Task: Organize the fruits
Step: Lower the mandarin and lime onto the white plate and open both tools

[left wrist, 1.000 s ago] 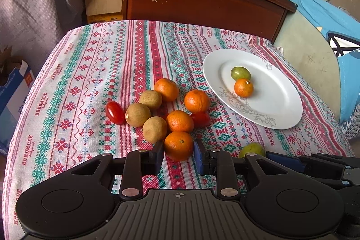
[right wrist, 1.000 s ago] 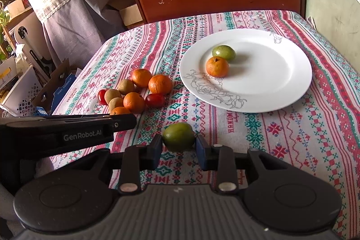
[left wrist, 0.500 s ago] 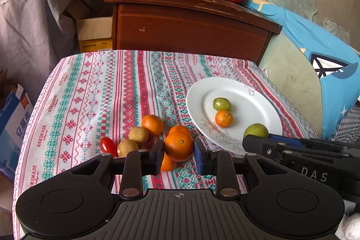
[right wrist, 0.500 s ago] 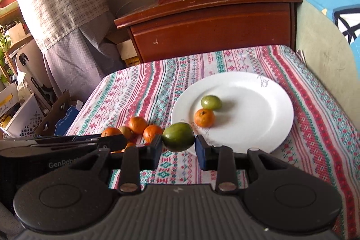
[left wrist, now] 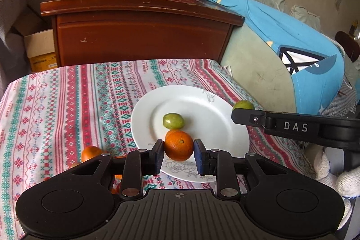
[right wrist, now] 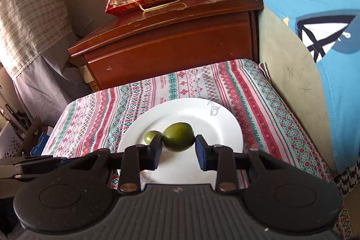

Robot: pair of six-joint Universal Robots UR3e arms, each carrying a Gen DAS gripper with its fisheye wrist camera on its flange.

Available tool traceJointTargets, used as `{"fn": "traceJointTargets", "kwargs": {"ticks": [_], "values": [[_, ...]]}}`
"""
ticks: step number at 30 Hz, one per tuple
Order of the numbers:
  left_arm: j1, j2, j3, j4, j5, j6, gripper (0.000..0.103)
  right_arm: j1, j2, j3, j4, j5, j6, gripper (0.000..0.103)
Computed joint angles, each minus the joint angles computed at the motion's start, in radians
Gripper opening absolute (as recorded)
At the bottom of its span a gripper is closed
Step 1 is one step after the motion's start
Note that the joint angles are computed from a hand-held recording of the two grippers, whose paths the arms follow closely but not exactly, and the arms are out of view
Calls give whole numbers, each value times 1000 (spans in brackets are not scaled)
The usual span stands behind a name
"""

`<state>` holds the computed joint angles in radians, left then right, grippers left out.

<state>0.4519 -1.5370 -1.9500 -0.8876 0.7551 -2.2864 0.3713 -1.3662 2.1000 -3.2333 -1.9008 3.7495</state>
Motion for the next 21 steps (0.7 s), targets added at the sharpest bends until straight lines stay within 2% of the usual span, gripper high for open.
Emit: {"fn": "traceJointTargets", "kwargs": {"ticks": [11, 21], "values": [[-102, -122, 28, 117, 42, -78, 26, -58, 49, -8, -1, 83, 3, 32], [-154, -176, 26, 207, 78, -123, 28, -79, 68, 1, 7, 102, 33, 35]]}}
